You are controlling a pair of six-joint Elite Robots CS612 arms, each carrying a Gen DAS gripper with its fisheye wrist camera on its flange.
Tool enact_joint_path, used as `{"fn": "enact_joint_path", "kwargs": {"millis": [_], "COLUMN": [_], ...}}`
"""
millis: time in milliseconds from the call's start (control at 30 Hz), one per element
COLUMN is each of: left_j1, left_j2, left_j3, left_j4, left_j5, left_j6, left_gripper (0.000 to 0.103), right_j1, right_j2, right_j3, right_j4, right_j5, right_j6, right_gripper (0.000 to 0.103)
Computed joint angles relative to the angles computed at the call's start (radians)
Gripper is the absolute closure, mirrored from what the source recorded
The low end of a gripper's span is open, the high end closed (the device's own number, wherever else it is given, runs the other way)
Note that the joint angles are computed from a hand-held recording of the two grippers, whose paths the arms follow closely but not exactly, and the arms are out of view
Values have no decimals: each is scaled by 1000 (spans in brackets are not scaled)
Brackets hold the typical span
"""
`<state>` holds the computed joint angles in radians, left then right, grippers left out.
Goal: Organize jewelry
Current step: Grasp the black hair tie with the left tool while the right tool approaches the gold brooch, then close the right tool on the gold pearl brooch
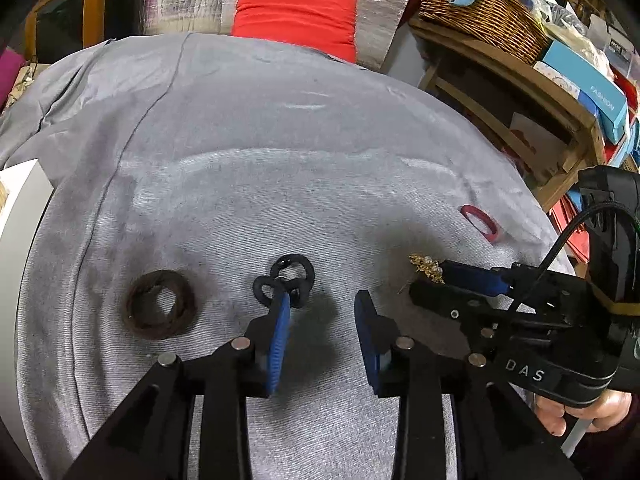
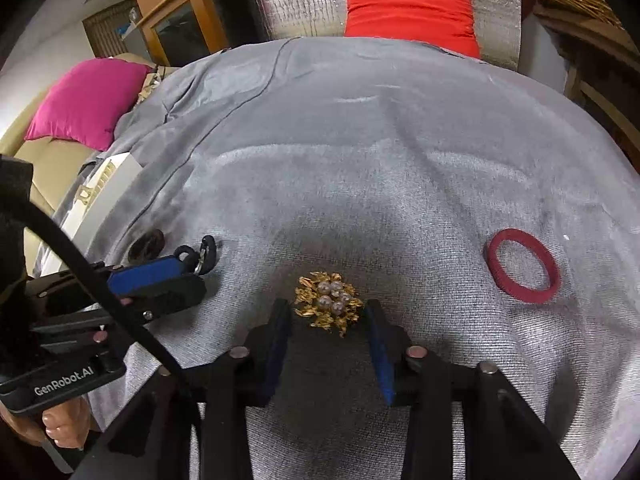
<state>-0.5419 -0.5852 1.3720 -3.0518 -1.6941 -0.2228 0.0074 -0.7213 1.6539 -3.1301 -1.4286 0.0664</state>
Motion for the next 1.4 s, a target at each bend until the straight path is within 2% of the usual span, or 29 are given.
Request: {"fn": "enact_joint_path", "kwargs": {"millis": [67,100,133,167,300,767,967,1133,1233,1300,1400], "left_j1": [-1,-3,-3,-2,1,5,9,5,0,-1,-7], "left_j2": [4,5,7,9,13,-15,-15,-5,-1,0,-6], "left_j3": [-5,-6,-9,-14,-20,32,26,6,-6,-8,-1], "left_j4": [1,-2,5,16,30,-73,-51,-12,10,6,-19], "left_j5": [3,11,13,8,10,-3,-6,-6,6,3,37], "left_j6": [5,4,2,-2,-26,-12,-13,-17,-20,-25,-6], "left_gripper": [69,75,87,92,98,99,99,98,98,97,96], "right_j1": [-3,-6,-7,-6,-3,-1,6,-3,-13,-18,-22], "right_j2": [0,-1,-2,-2,-4,-19,-15,-19,-22,-24,-25], "right_j3": [2,4,4,5,7,26,15,17,19,23,28], "right_j4": [-3,-5,-5,-7,-10,-54,7,30,38,31,5], "right_j5": [1,12,14,11,2,9,-31,0,30,49,62], "right_j6": [5,11,12,6,-7,-5,-17,-7,13,25,45], "right_gripper": [77,77,77,77,77,78,78,77,70,51,47]}}
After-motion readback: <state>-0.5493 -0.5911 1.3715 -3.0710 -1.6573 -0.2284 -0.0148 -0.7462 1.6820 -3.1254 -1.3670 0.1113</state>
